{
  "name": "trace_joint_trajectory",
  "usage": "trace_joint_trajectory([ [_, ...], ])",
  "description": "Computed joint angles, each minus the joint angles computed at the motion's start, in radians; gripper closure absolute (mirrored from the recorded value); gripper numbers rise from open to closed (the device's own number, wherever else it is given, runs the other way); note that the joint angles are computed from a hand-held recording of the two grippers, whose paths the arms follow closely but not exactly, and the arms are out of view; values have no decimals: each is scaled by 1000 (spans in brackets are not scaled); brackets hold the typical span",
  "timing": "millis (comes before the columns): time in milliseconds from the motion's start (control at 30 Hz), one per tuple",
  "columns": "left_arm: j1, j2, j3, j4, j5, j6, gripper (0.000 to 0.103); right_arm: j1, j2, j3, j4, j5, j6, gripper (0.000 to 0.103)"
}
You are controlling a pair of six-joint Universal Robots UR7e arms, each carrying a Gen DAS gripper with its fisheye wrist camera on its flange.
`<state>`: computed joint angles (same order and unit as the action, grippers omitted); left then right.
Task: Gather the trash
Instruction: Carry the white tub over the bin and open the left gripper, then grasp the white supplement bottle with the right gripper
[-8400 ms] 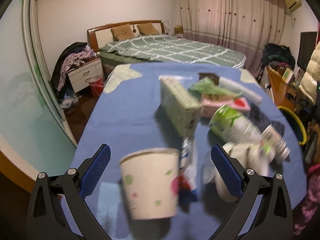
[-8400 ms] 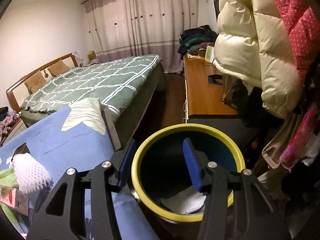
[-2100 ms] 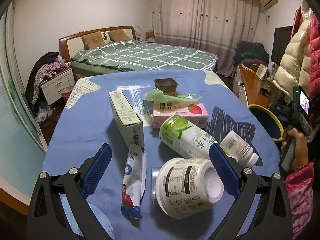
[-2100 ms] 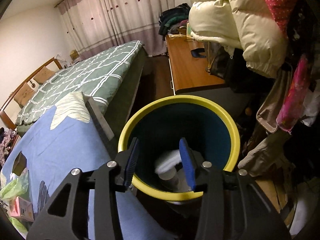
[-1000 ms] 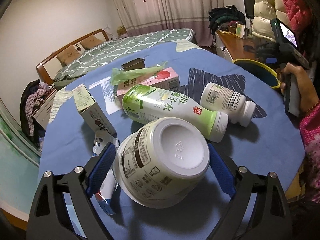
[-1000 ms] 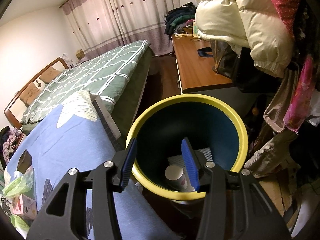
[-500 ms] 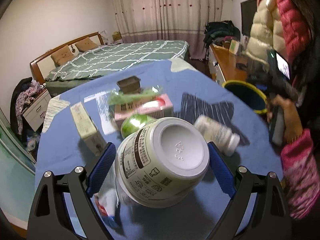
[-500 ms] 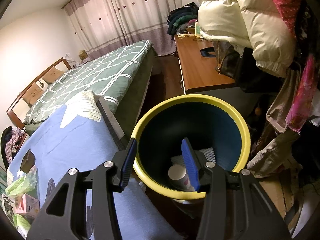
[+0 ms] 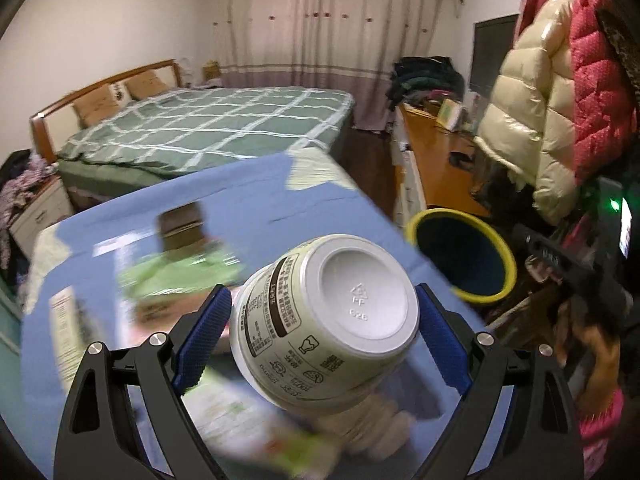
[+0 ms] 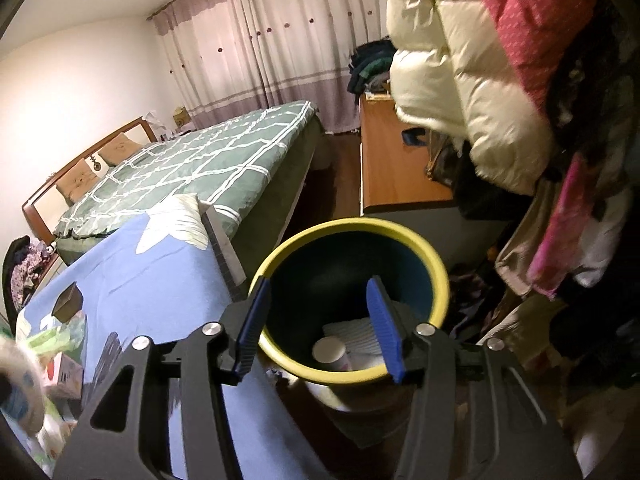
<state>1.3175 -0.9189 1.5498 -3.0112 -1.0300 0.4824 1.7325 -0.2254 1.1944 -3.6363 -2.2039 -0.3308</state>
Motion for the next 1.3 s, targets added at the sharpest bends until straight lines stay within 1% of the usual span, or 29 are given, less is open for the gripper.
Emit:
trace_joint_trajectory([
  [133, -21, 96, -103, 87, -28, -28, 13, -1, -20, 53, -61, -1, -38, 53],
  [267, -46, 202, -214, 153, -23, -37, 13, -11, -38, 105, -104, -2, -48, 53],
  [500, -67, 362, -404, 280, 9, -87, 13, -42, -81, 197, -158, -8, -39, 53],
  [700, -87, 513, -600, 360, 35, -88, 13, -60, -106, 240, -183, -7, -27, 53],
  [800, -90, 588, -713, 416, 30, -81, 13, -64, -118, 258, -193, -12, -24, 52],
  [867, -91, 626, -774, 449, 49, -97, 13, -66, -122, 263, -197, -15, -22, 52],
  [933, -87, 640, -817, 494, 38, -135, 13, -65, -123, 264, -196, -19, -21, 52],
  [967, -86, 630, -809, 497, 33, -148, 13, -65, -124, 266, -194, -18, -20, 52],
  [1033, -85, 586, -749, 450, 16, -151, 12, -61, -121, 263, -192, -17, -21, 51],
  [1067, -90, 564, -712, 405, 20, -132, 7, -59, -118, 260, -188, -15, -22, 50],
  [1100, -92, 551, -691, 379, 18, -120, 5, -58, -115, 255, -183, -14, -21, 50],
  [1133, -95, 539, -678, 364, 2, -115, 5, -57, -112, 250, -178, -14, -20, 50],
  [1167, -97, 538, -682, 369, -3, -117, 5, -55, -109, 242, -167, -14, -14, 50],
  [1233, -100, 547, -722, 426, -21, -126, 5, -50, -111, 244, -157, -6, -4, 50],
  [1300, -103, 525, -700, 416, -40, -130, 5, -41, -107, 243, -179, -22, -30, 50],
])
